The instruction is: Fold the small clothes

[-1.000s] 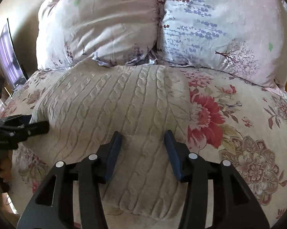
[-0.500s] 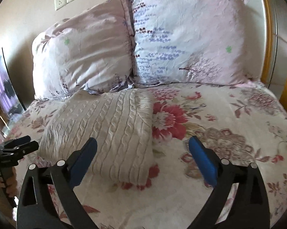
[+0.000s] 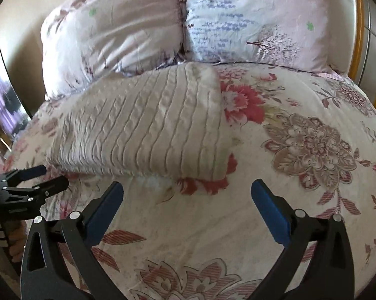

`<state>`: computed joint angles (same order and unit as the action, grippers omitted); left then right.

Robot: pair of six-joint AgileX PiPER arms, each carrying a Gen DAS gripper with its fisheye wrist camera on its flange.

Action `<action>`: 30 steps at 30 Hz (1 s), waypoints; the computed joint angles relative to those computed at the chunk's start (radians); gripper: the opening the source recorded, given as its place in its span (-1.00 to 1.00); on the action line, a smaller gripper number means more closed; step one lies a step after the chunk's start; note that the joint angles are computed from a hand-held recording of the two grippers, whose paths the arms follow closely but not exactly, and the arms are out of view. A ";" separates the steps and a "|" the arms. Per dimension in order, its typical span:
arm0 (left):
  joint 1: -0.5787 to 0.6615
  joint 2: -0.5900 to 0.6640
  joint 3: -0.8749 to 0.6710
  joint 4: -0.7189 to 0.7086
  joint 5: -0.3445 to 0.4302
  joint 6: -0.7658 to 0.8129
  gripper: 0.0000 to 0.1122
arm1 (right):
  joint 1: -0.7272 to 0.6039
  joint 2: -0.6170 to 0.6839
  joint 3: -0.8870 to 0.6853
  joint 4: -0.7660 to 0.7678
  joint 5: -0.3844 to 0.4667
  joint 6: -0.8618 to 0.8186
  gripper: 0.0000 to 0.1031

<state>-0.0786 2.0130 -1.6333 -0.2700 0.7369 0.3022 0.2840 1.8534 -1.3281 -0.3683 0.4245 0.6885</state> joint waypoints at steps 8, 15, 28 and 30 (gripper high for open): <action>-0.048 0.001 0.011 0.140 -0.030 -0.106 0.80 | 0.066 0.076 -0.084 -0.138 0.108 0.094 0.97; -0.072 -0.012 0.047 0.217 -0.076 -0.184 0.80 | 0.059 0.110 -0.127 -0.095 0.148 0.053 0.97; -0.075 -0.025 0.080 0.219 -0.117 -0.193 0.81 | 0.053 0.131 -0.151 -0.058 0.176 0.029 0.97; -0.075 -0.025 0.081 0.220 -0.118 -0.194 0.81 | 0.053 0.131 -0.150 -0.058 0.175 0.029 0.97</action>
<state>-0.1534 1.9878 -1.5527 -0.0503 0.6191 0.1083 0.3371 1.9845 -1.4779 -0.4263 0.5997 0.7174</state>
